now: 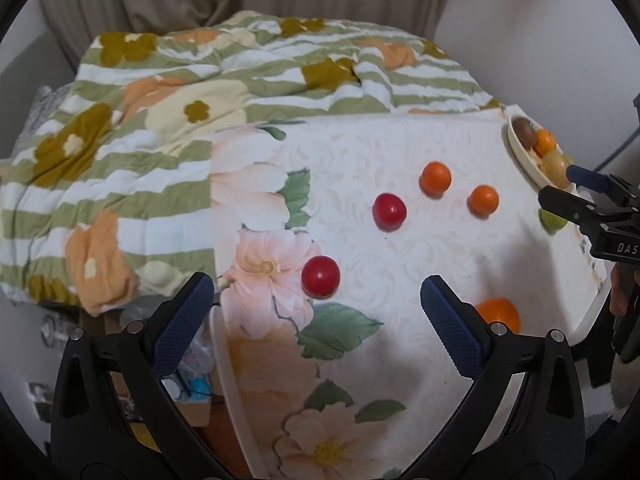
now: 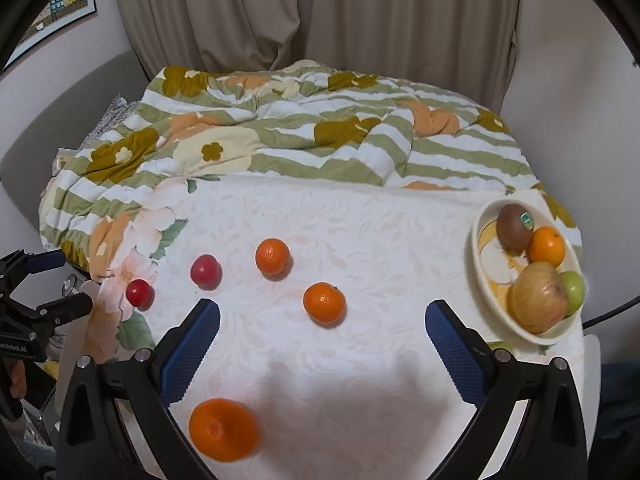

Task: Organize fruits
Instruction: 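Grasp a red cherry tomato with the left tool while the right tool grasps a mandarin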

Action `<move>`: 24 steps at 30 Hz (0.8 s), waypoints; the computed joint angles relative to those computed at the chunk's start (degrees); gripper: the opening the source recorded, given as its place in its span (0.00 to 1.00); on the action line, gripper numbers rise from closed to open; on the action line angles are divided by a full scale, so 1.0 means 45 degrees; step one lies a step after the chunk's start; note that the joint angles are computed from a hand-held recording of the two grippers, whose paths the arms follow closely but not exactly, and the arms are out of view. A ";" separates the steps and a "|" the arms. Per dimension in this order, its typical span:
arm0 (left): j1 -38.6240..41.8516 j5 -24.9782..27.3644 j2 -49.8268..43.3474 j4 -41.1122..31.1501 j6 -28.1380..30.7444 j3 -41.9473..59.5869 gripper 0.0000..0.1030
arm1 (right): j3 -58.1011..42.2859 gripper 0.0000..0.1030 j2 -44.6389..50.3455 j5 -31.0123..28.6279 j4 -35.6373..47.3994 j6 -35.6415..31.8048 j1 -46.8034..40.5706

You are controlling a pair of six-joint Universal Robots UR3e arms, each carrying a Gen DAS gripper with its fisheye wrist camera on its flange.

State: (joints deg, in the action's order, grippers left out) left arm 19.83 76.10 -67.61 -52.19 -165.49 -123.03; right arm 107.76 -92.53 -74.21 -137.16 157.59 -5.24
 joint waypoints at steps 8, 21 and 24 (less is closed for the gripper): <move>-0.0569 0.0254 -0.2277 0.1815 -0.0015 -0.0372 0.84 | 0.0203 0.99 0.1655 -0.0622 -0.1346 0.0476 0.0486; -0.1611 0.1232 -0.4159 0.3802 -0.0075 -0.0614 0.52 | 0.0488 0.95 0.2917 -0.1061 -0.2842 0.0568 0.0732; -0.1773 0.1534 -0.4227 0.4119 -0.0027 -0.0654 0.44 | 0.0444 0.85 0.3064 -0.1143 -0.2997 0.0544 0.0824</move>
State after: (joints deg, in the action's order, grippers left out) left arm 11.85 83.00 -86.63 -33.65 -165.62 -125.97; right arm 109.75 -78.74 -79.35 -150.65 160.04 -1.53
